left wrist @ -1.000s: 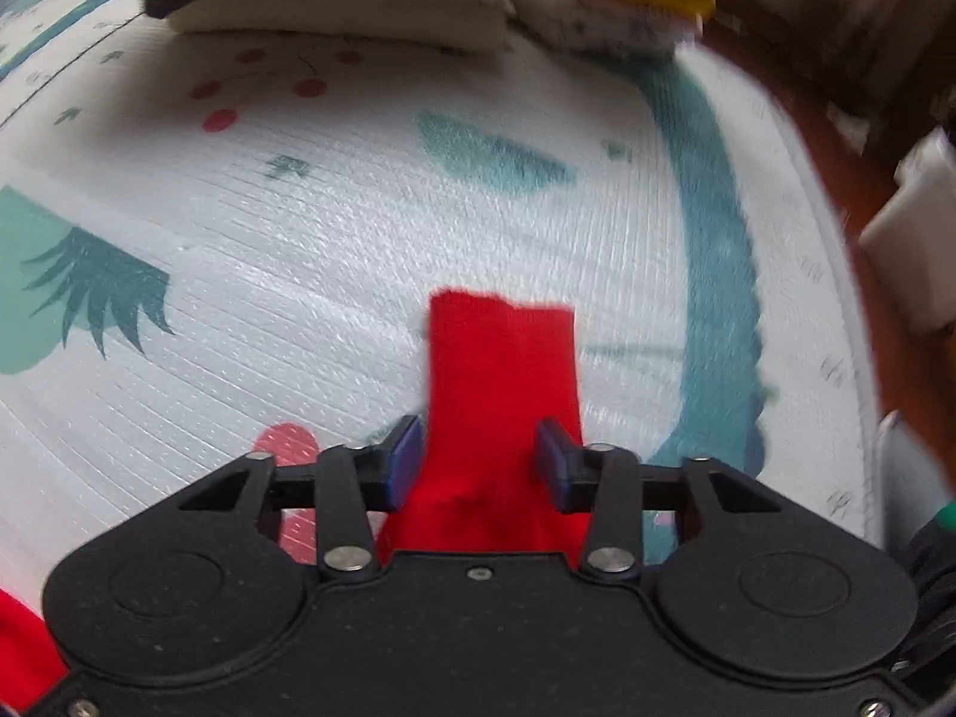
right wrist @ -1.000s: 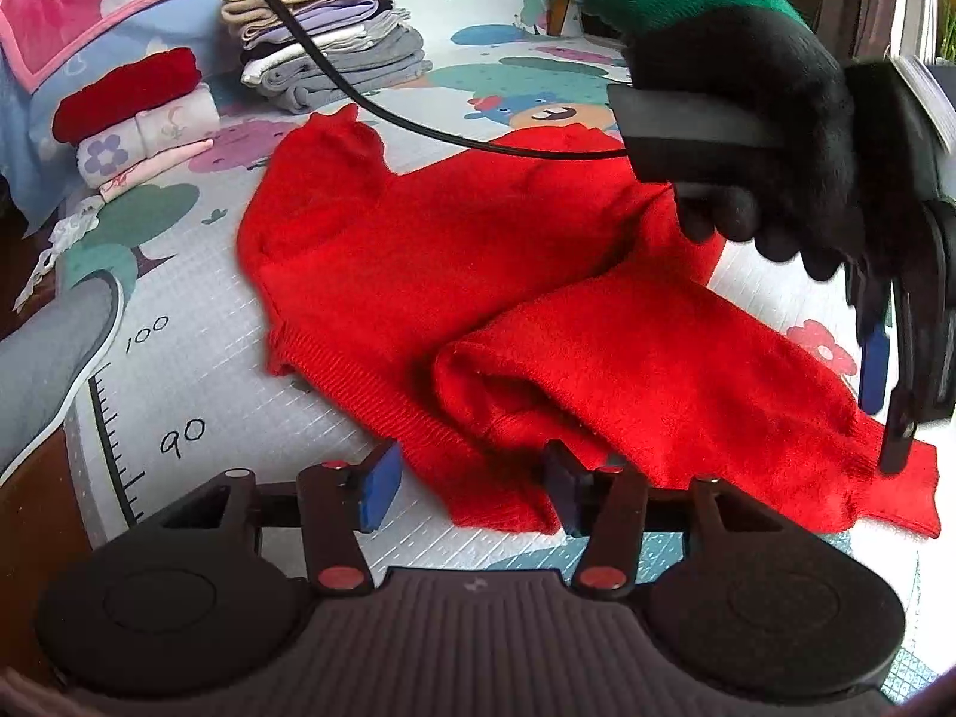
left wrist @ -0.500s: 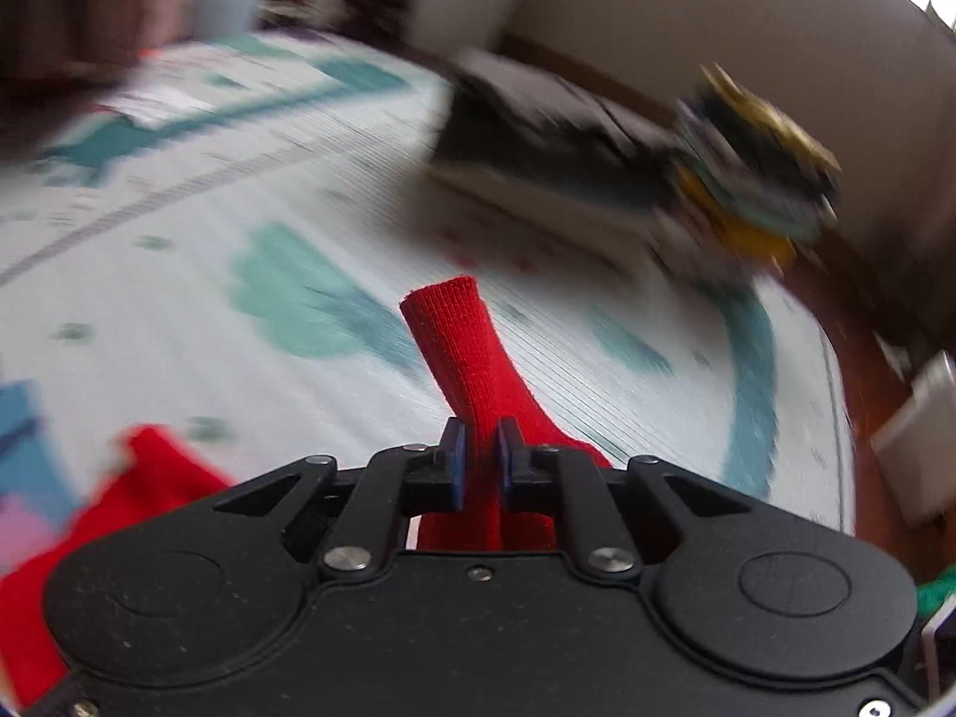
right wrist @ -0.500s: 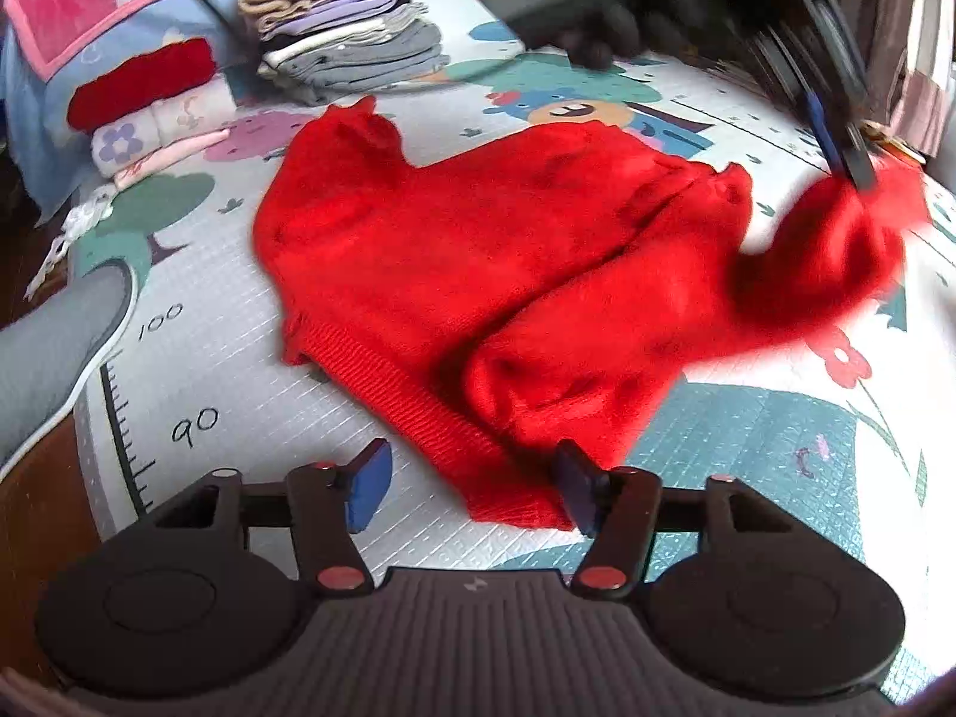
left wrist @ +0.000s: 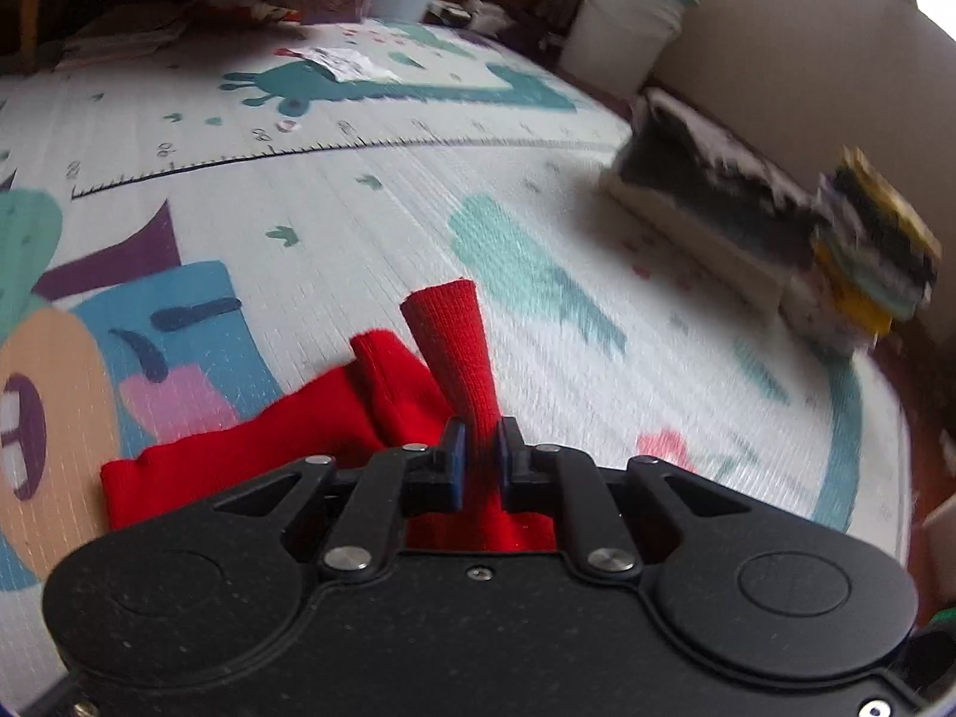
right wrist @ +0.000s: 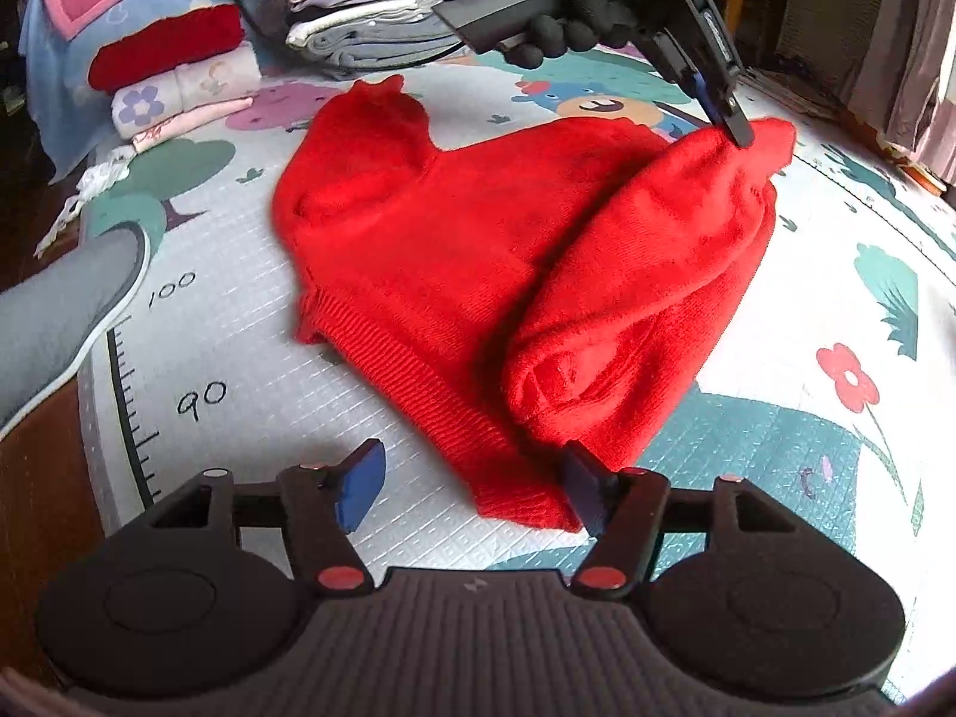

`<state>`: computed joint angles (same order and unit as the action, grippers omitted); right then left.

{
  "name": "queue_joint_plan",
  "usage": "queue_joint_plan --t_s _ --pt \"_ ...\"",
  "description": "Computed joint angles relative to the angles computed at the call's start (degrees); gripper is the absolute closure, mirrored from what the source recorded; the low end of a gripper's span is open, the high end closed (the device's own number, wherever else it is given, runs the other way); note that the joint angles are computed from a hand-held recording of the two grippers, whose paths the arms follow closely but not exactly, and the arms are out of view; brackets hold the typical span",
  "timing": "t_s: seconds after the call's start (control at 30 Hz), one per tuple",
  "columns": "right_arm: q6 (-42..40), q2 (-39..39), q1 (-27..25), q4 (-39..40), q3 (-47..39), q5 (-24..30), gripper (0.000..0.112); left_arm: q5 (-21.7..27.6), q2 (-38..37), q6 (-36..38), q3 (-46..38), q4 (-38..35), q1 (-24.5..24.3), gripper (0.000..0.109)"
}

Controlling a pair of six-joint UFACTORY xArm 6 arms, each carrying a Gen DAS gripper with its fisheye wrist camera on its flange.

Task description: Fold clothes

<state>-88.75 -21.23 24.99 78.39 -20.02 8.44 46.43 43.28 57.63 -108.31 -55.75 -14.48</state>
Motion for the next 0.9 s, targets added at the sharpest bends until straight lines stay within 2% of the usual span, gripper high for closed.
queue_joint_plan --t_s 0.1,0.17,0.23,0.33,0.43,0.53,0.67,0.77,0.8,0.83,0.9 --pt "-7.9 -0.2 0.0 9.8 -1.6 -1.0 0.05 2.3 0.5 0.2 -0.9 -1.5 0.9 0.099" --pt "-9.5 1.0 -0.7 12.5 -3.1 -0.5 0.05 4.3 1.1 0.6 -1.6 -3.5 1.4 0.099" --pt "-6.3 2.8 -1.7 9.6 -4.1 1.2 0.05 4.4 1.4 0.8 -1.5 -4.3 1.4 0.099" --pt "-0.5 4.6 -2.5 1.8 -4.1 3.9 0.049 0.9 2.2 -1.3 -1.3 0.3 0.4 0.099" --pt "-2.1 3.7 -2.1 3.5 -3.2 3.5 0.049 0.3 3.3 -2.9 -3.0 -0.5 0.8 0.099" --pt "-2.4 3.4 -2.0 4.5 -2.8 3.2 0.049 3.7 5.8 -5.7 -6.1 -1.1 1.5 0.099" --pt "-2.3 3.6 0.1 3.4 -2.7 0.8 0.049 -0.3 5.8 -6.6 -4.3 6.7 -0.2 0.099" --pt "-2.1 2.6 0.6 2.9 -1.9 -0.2 0.05 -0.2 5.0 -7.7 -3.6 8.7 -0.4 0.089" --pt "-1.6 1.9 0.3 2.6 -1.5 0.0 0.05 -0.1 4.7 -7.3 -3.6 9.5 -0.4 0.078" --pt "-0.9 1.0 -0.3 2.1 -1.0 0.3 0.05 -1.9 3.4 -5.6 -2.0 10.0 -0.7 0.071" --pt "0.2 -1.2 -1.8 0.9 0.1 1.4 0.052 -5.7 0.5 -0.6 1.5 10.1 -1.2 0.069"
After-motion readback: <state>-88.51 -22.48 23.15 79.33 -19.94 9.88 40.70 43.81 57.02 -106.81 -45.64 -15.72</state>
